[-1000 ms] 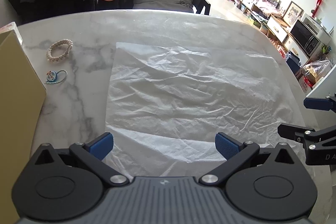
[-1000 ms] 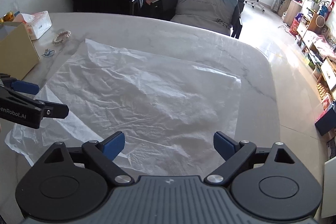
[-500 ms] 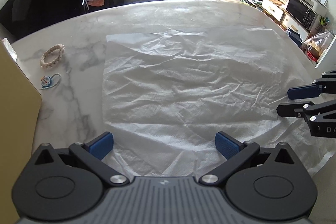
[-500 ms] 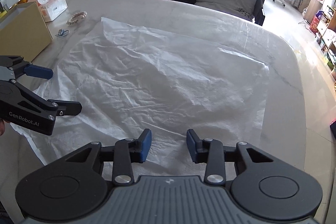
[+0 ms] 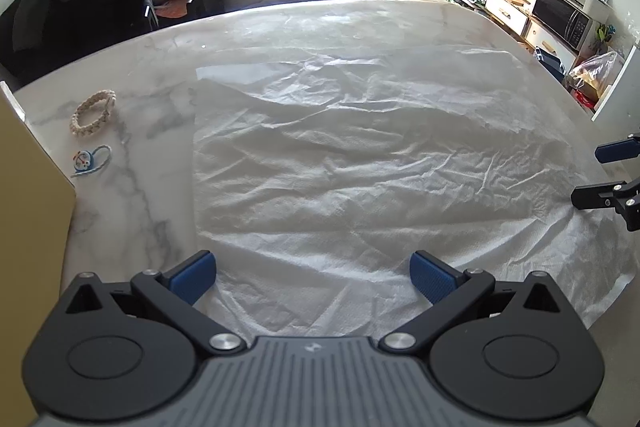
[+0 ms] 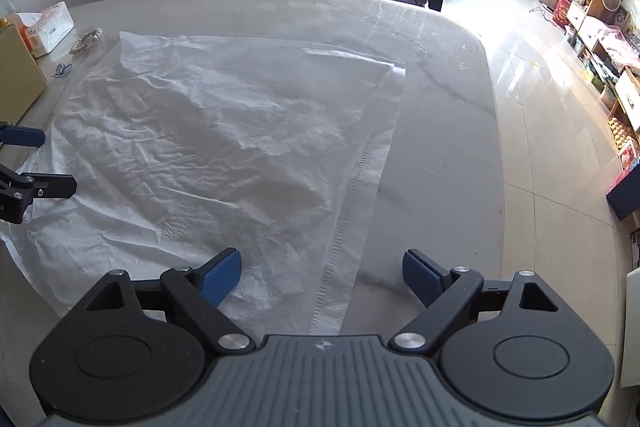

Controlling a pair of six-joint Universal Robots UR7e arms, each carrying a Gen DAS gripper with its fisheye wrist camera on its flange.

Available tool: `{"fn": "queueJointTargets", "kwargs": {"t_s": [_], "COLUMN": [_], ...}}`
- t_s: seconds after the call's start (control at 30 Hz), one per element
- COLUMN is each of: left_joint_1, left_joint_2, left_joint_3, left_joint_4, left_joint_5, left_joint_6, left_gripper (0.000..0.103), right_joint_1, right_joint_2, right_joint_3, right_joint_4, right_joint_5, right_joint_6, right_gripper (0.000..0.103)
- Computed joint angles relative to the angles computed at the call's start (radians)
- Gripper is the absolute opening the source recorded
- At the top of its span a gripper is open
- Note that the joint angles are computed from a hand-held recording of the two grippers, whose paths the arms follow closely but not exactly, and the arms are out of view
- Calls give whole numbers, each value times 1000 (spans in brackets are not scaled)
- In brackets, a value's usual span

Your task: Fold shopping bag

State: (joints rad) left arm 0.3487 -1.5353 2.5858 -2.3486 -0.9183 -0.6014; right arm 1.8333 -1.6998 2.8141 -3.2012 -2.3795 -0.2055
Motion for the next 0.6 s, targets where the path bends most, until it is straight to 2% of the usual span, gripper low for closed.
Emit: {"fn": "queueJointTargets", "kwargs": {"t_s": [0.07,0.17,0.27,0.4,0.5,0.6], "left_joint_1": [2,-47,-34,18,30,39], "left_joint_2": [2,-30,1,88,135,180], "left_joint_3": [-13,-11,-35,-74,-74,-83], "left_joint_4": [25,18,-58,-139,-216,-234], "left_joint_5": [-1,68,56,16,11,9], "left_joint_6": [-10,-37,44,99,151,190], "left_gripper": [102,102,102,102,102,102], "right_joint_1": [24,59,70,56,46,47], "right_joint_2": [-3,9,64,129,178,227], "right_joint_3": [-9,-29,-55,-93,-135,-163], "right_joint_4": [16,12,-30,-66,-52,-57], "right_joint_5": [2,38,65,111,127,128], "right_joint_6": [34,25,3,-22,-23,-40], "right_gripper": [80,77,66,43,42,42]}}
